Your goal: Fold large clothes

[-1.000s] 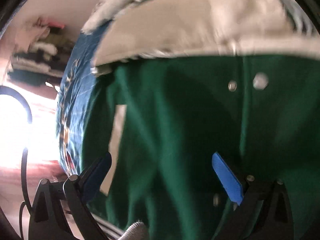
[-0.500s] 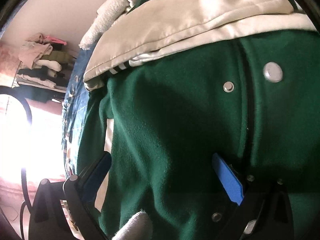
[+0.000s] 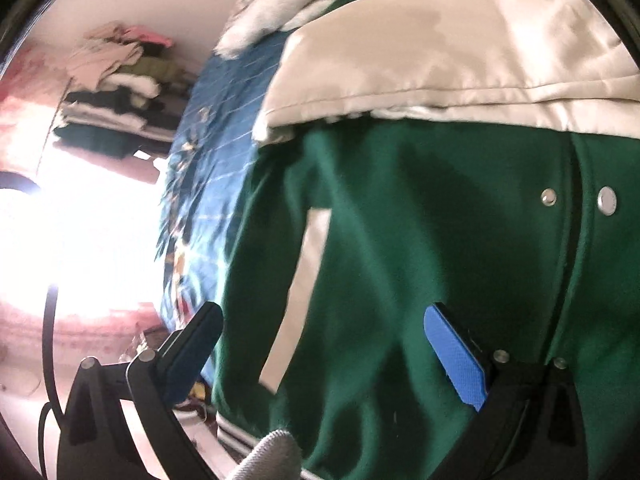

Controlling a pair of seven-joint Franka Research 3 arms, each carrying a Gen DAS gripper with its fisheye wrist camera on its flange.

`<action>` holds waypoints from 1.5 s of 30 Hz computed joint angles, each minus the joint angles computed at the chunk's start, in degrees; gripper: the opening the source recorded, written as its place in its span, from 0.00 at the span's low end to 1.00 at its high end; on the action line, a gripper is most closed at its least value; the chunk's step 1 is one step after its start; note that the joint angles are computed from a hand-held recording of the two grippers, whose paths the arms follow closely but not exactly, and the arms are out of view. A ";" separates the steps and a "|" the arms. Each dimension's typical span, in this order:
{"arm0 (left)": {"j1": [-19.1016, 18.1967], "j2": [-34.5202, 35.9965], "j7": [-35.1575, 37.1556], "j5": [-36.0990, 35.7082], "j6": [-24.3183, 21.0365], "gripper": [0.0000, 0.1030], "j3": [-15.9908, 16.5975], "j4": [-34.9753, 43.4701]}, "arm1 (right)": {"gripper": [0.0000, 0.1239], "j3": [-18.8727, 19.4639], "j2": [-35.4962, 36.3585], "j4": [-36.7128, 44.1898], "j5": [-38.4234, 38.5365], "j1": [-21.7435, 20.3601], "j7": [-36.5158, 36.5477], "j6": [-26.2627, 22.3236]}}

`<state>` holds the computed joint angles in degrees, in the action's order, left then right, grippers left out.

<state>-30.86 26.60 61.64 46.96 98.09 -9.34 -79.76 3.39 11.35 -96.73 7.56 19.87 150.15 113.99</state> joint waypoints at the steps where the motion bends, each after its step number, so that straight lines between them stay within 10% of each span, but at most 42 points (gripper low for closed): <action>1: -0.64 -0.04 -0.97 0.67 -1.12 1.00 0.20 -0.20 | 0.55 0.15 0.22 -0.69 0.74 0.02 -1.56 1.09; 6: -4.26 2.21 -6.87 4.73 -7.80 1.00 0.80 0.09 | 0.55 -1.15 8.00 4.79 -9.33 3.81 -7.89 -4.84; 12: -8.19 8.01 -9.65 8.41 -15.21 1.00 2.26 5.64 | 0.58 -1.27 4.99 -3.00 -1.45 -0.74 -10.94 5.90; 19: -14.31 7.00 -9.86 12.85 -20.73 1.00 2.22 7.73 | 0.59 -0.30 -9.03 -20.56 19.23 -6.36 -30.70 13.88; 31: -27.43 6.46 -5.64 4.82 -29.15 1.00 -6.63 11.79 | 0.59 -3.73 -29.30 -37.27 16.48 -11.22 -34.77 6.01; 40: -34.56 18.06 -0.90 7.20 -32.69 1.00 -0.08 19.92 | 0.59 -4.76 -29.25 -38.69 18.34 -13.18 -37.09 5.99; 45: -32.65 17.92 -3.61 8.66 -32.10 1.00 1.68 17.36 | 0.59 -6.10 -26.99 -38.91 26.20 -12.69 -42.04 7.70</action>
<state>-63.50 44.52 58.04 55.62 65.99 -7.66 -62.40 -2.71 -15.64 -135.63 33.76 7.18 108.11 121.69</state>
